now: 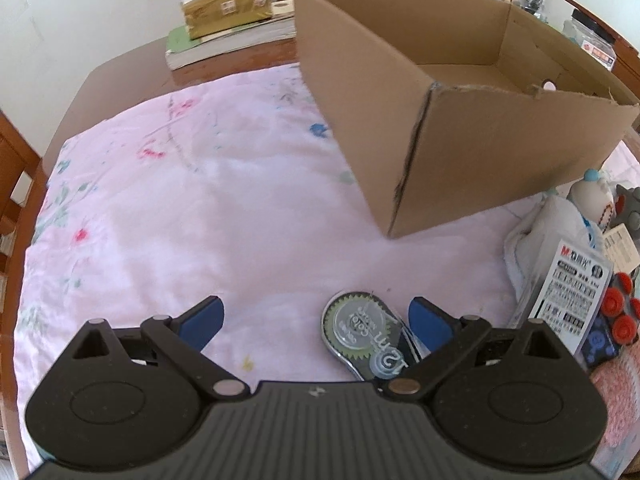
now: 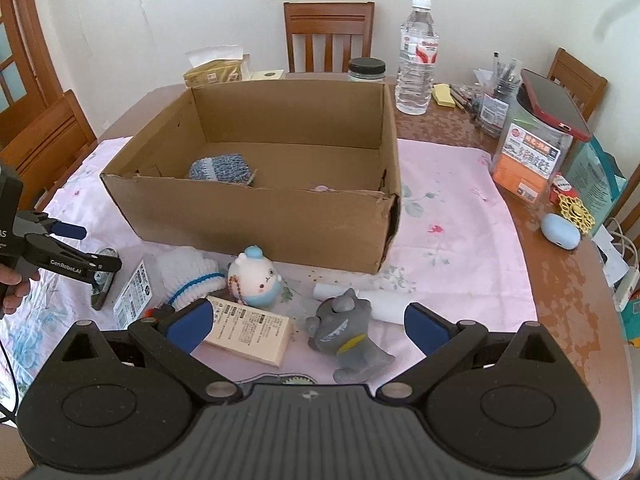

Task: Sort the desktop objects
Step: 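Lower the left tool onto the correction tape roller and grasp it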

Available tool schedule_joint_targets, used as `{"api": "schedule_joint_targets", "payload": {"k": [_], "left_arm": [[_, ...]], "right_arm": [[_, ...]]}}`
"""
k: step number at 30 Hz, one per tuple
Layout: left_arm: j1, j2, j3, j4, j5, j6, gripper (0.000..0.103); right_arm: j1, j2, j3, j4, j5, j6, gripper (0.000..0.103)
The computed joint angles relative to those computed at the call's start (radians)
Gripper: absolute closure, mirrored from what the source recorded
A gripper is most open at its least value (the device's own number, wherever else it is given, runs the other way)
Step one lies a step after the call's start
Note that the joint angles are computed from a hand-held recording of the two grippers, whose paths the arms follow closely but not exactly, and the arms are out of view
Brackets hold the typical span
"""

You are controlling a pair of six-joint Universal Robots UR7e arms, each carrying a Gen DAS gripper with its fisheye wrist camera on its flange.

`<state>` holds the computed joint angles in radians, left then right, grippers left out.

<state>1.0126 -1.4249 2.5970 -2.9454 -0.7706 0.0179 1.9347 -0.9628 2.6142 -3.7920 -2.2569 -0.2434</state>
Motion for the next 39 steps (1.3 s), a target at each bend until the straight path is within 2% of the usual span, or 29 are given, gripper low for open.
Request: {"api": "schedule_joint_targets", "payload": {"k": [5, 13, 19, 27, 35, 39], "left_arm": [[0.002, -0.036, 0.004, 0.03, -0.007, -0.01, 0.005], [0.032, 0.021, -0.038, -0.058, -0.143, 0.1, 0.005], [0.072, 0.073, -0.077, -0.06, -0.216, 0.16, 0.005], [0.129, -0.015, -0.104, 0.093, -0.368, 0.153, 0.005], [0.115, -0.124, -0.081, 0.257, -0.399, 0.141, 0.005], [0.08, -0.172, -0.055, 0.333, -0.391, 0.147, 0.005]], "right_arm": [[-0.002, 0.004, -0.012, 0.016, 0.012, -0.01, 0.0], [-0.001, 0.01, -0.022, 0.032, 0.013, -0.005, 0.0], [0.007, 0.004, -0.014, 0.038, -0.01, 0.013, 0.0], [0.006, -0.004, 0.001, 0.026, -0.028, 0.033, 0.0], [-0.001, -0.003, 0.0, 0.02, -0.008, 0.022, 0.0], [-0.003, -0.001, -0.004, 0.024, 0.005, 0.009, 0.0]]}}
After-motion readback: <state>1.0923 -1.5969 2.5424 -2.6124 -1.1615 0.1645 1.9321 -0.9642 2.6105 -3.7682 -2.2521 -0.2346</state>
